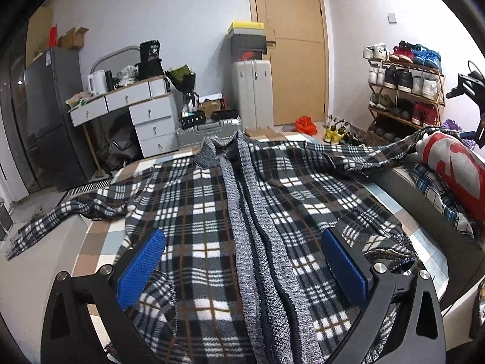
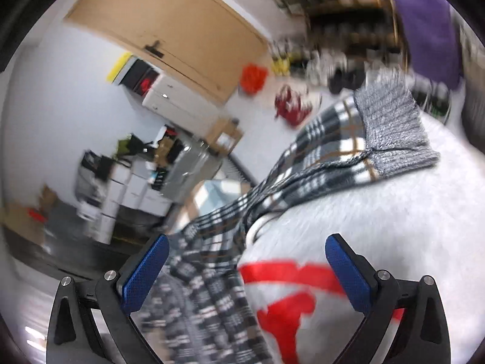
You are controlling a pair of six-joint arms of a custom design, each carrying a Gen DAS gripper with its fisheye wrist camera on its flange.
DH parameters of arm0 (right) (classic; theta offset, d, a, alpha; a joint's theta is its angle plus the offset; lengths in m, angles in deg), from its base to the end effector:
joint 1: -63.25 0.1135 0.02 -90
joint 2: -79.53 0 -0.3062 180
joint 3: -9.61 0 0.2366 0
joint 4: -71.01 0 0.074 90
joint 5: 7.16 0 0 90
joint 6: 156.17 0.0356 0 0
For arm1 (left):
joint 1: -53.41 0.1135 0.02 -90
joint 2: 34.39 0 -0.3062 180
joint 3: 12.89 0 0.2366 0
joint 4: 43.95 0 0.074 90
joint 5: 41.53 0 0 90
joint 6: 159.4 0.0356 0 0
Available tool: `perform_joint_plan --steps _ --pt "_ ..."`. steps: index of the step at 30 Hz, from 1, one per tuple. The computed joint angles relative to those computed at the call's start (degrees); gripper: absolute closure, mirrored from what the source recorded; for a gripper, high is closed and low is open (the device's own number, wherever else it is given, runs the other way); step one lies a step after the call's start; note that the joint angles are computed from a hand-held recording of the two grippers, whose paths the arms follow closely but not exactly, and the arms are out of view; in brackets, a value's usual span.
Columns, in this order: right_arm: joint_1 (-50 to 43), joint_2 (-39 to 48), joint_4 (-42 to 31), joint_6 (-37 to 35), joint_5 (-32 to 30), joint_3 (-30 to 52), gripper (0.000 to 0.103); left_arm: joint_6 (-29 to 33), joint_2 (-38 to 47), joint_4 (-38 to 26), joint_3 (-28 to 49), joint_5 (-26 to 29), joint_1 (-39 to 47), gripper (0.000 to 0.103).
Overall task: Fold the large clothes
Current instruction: 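Grasp the grey knit cuff of a plaid sleeve with the right gripper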
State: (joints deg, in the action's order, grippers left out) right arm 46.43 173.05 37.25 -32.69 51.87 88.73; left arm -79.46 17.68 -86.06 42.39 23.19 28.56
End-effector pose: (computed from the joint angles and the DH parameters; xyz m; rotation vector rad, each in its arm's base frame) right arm 0.3285 -0.0802 0.2824 0.7847 2.2656 0.7856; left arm 0.1431 -0.0495 0.3016 0.0485 2.1782 0.1528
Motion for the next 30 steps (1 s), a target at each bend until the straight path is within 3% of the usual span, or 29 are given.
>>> perform_joint_plan --steps 2,8,12,14,15,16,19,22,25,30 --pt "-1.97 1.0 1.71 1.48 2.41 -0.06 0.0 0.43 0.33 1.35 -0.54 0.09 0.09 0.002" --pt "-5.44 7.2 1.96 4.84 -0.16 2.95 0.0 1.56 1.17 4.21 -2.01 -0.09 -0.01 0.002" --pt "-5.19 9.31 0.28 3.4 5.8 6.46 0.002 2.06 2.36 5.66 -2.38 -0.1 -0.39 0.002" --pt "-4.5 9.49 0.71 3.84 9.53 6.34 0.016 1.88 2.9 5.89 -2.29 -0.24 -0.79 0.002" --pt "-4.25 9.33 1.0 3.65 11.78 5.99 0.034 1.95 3.0 5.91 -2.27 -0.01 -0.6 0.002" --pt "-3.81 9.24 0.31 3.1 15.24 6.0 0.059 1.85 3.19 5.9 -2.22 -0.02 -0.69 0.002" --pt "-2.91 9.27 -1.21 1.01 21.72 6.45 0.083 2.05 3.4 5.83 -2.11 0.56 -0.35 0.002" --pt "-1.26 7.64 0.01 -2.56 27.89 6.27 0.092 2.04 3.36 6.12 -2.31 0.2 -0.68 0.002" --pt "2.88 5.65 0.26 -8.69 37.13 8.11 0.094 1.94 3.49 6.23 -2.28 0.04 -0.82 0.002" --pt "9.09 3.52 0.87 -13.23 44.66 12.24 0.095 2.19 3.04 6.85 -2.52 -1.32 -0.91 0.002"
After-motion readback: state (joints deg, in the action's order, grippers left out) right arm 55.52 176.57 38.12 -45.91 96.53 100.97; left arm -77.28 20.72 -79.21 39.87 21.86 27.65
